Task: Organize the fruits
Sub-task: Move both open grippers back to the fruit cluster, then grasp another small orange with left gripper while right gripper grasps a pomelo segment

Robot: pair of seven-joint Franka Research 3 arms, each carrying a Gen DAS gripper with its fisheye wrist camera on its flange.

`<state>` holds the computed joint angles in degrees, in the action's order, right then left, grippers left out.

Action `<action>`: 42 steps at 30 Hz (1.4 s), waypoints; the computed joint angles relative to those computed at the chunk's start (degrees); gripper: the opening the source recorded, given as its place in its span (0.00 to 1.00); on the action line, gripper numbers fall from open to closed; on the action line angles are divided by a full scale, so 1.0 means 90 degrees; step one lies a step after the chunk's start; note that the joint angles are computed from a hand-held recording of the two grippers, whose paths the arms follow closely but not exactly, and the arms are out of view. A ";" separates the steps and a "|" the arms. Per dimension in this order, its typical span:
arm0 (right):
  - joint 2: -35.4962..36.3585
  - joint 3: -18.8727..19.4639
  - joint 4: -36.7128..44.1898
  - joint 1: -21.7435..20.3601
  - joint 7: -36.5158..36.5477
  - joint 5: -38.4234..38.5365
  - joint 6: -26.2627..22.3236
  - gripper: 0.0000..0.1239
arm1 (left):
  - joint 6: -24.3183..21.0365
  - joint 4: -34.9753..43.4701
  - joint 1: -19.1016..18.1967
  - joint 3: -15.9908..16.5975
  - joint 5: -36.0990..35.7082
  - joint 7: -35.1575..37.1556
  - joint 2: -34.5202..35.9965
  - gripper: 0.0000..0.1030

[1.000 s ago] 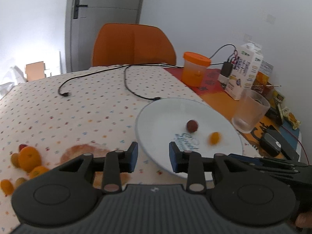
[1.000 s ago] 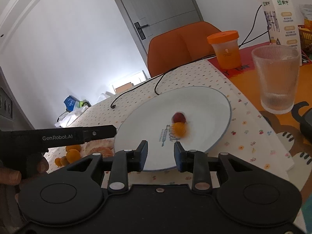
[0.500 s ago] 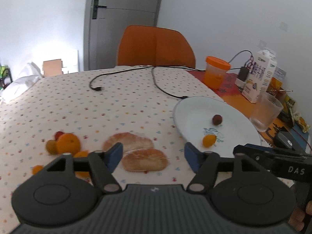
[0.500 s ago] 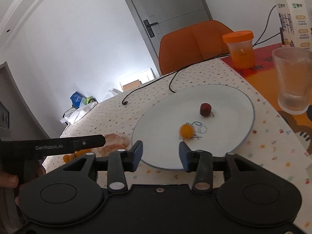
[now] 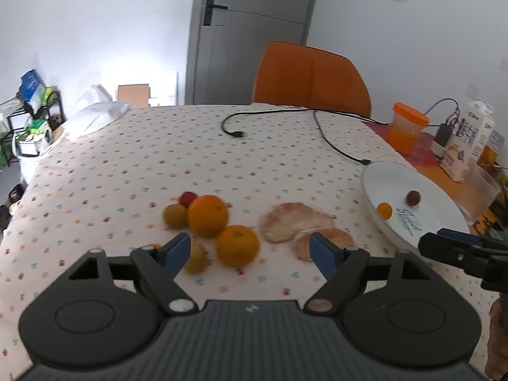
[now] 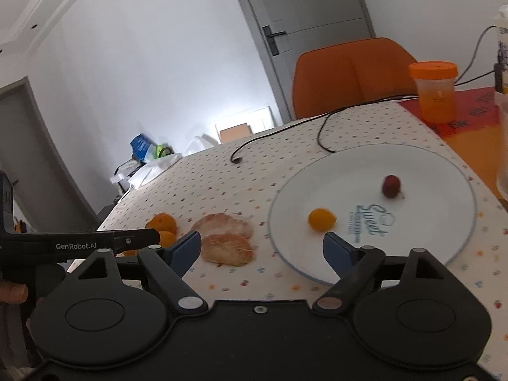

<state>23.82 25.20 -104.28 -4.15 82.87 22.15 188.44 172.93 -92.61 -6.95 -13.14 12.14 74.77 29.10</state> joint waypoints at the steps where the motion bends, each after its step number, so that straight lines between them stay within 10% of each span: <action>1: 0.0006 -0.0050 0.0031 0.0061 0.0001 -0.0016 -0.0038 0.71 | 0.0012 -0.0045 0.0018 0.0020 -0.0013 -0.0029 -0.0024 0.78; 17: 0.0244 -0.0585 0.0670 0.0843 -0.0507 0.0296 -0.0496 0.76 | 0.0419 -0.0412 0.0287 0.0149 -0.0046 -0.0279 -0.0105 0.78; 25: 0.0358 -0.1537 0.1043 0.1762 -0.0277 0.0325 -0.0928 0.71 | 0.0558 -0.0411 0.0546 -0.0009 -0.0060 -0.0345 0.0006 0.65; 29: 0.0426 -0.2512 0.1203 0.2564 0.0404 -0.0042 -0.1280 0.71 | 0.0498 -0.0311 0.0727 -0.0196 -0.0146 -0.0257 0.0129 0.52; 42: 0.0901 -0.3832 0.1777 0.3588 0.2649 -0.1488 -0.1908 0.71 | 0.0415 -0.0004 0.1098 -0.0620 -0.0436 0.0127 0.0530 0.32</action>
